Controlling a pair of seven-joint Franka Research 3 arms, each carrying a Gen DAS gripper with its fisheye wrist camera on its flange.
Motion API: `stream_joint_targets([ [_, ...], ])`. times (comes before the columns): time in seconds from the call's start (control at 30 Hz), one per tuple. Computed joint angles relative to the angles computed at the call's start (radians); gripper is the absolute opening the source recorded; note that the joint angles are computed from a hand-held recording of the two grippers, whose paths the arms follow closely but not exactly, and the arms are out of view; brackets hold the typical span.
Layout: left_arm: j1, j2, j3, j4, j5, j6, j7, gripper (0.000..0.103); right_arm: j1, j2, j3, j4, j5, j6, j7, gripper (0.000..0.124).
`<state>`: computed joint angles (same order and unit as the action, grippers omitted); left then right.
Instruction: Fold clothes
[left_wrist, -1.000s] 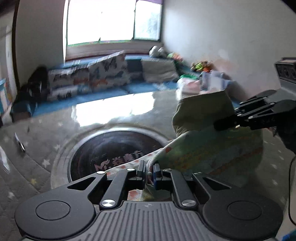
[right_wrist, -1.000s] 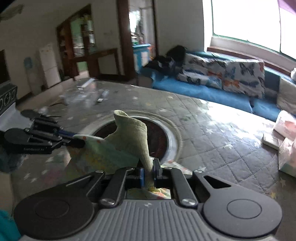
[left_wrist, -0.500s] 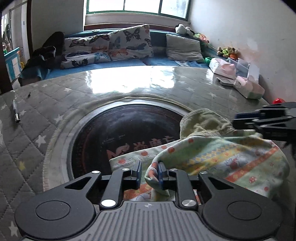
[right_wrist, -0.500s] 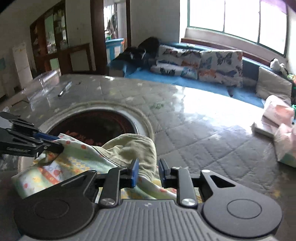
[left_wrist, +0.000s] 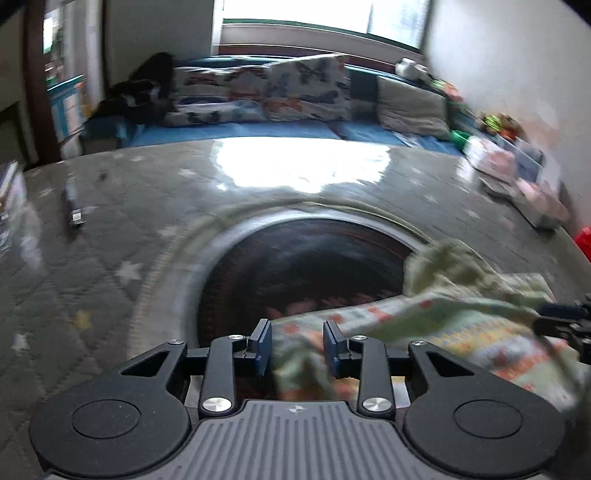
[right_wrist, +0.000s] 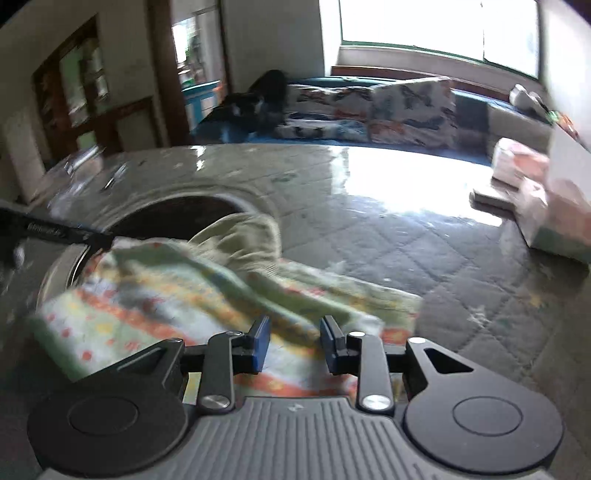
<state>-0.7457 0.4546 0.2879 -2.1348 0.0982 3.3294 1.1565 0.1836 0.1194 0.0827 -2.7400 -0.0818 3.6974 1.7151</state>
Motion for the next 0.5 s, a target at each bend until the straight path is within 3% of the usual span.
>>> stream_joint_targets([
  [0.1, -0.033, -0.004, 0.044, -0.013, -0.027, 0.004, -0.013, 0.033, -0.005, 0.003, -0.002, 0.009, -0.005, 0.011, 0.003, 0.028],
  [0.2, 0.007, -0.033, -0.011, -0.044, -0.017, 0.033, 0.002, 0.033, -0.03, 0.013, 0.004, 0.032, -0.083, 0.015, 0.049, 0.028],
  [0.3, 0.087, -0.056, -0.122, -0.068, 0.01, 0.075, 0.04, 0.033, -0.019, 0.038, 0.014, 0.075, -0.093, -0.002, 0.037, 0.028],
  [0.37, 0.172, -0.056, -0.227, -0.062, 0.04, 0.082, 0.047, 0.033, -0.005, 0.064, 0.021, 0.116, -0.071, -0.034, 0.015, 0.026],
  [0.47, 0.307, -0.034, -0.382, -0.029, 0.105, 0.073, 0.034, 0.033, 0.093, 0.102, -0.008, 0.174, 0.127, -0.087, -0.147, 0.022],
  [0.5, 0.339, -0.023, -0.419, -0.014, 0.125, 0.068, 0.028, 0.033, 0.096, 0.116, -0.004, 0.193, 0.15, -0.099, -0.165, 0.022],
])
